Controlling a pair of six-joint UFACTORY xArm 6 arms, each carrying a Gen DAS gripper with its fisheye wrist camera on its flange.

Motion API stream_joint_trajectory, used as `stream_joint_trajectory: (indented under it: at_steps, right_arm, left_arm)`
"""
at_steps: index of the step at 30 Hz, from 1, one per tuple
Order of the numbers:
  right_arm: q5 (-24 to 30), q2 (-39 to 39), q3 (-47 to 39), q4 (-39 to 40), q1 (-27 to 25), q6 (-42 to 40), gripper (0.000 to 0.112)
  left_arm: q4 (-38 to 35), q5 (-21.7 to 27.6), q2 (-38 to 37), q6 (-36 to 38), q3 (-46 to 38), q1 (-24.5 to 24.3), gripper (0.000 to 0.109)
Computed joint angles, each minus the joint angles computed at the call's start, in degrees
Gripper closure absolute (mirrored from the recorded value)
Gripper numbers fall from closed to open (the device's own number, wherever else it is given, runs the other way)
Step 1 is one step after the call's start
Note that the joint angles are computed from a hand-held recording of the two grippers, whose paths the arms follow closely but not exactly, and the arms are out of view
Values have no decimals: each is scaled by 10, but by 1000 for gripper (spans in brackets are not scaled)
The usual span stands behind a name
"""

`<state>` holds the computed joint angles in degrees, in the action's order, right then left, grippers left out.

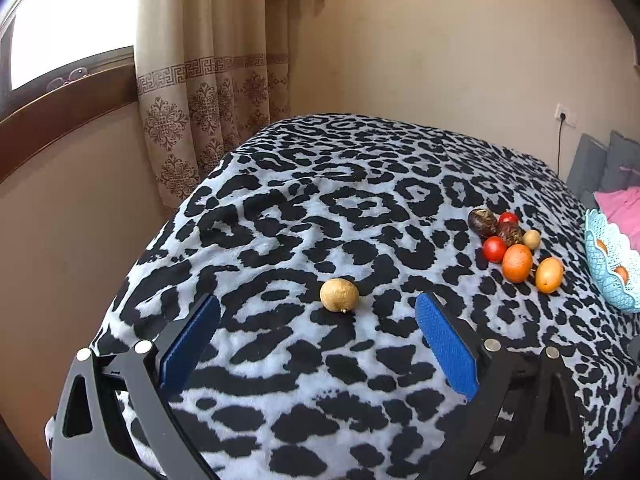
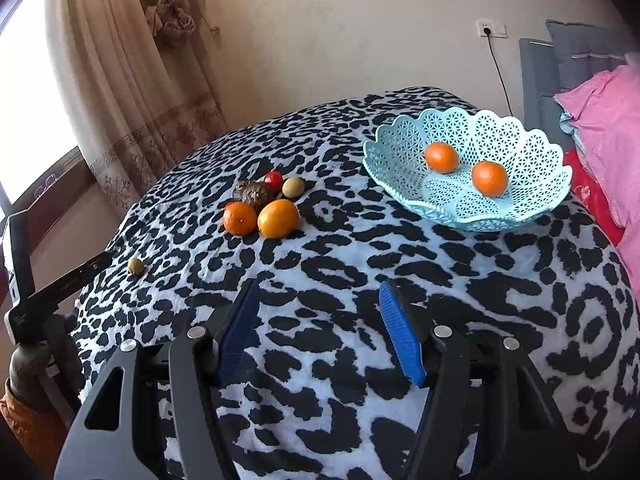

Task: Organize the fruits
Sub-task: 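Move the left gripper to the tan round fruit and grasp it, then grasp the large orange with the right gripper while the left holds the tan fruit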

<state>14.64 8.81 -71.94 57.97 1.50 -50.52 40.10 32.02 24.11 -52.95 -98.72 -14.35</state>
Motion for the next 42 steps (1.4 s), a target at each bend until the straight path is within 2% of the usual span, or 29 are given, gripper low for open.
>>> stream_joint_trajectory:
  at_steps: [8,16,22,27,32,39,42]
  right_arm:
    - [1,8,-4,-25,-1,23,48]
    - [3,12,-9,-52,5,39,48]
    - [4,17,-15,-76,12,55,48]
    - [27,29,-38,-86,11,71,48]
    - [80,57,-92,-114,3,102,48]
    - [133,135,-206,-198,7,164,48]
    - [152,188,-276,-261,10,214,48]
  left_arm:
    - [-95,21,64,70,-79,7,34]
    - [-192,39,116,125,-143,17,64]
    - [-252,30,118,158,-136,23,79]
    - [-249,21,107,155,-121,22,80]
    - [-236,9,88,141,-103,23,80]
    - [-205,-18,55,116,-74,21,80]
    - [-198,-30,42,111,-65,19,80]
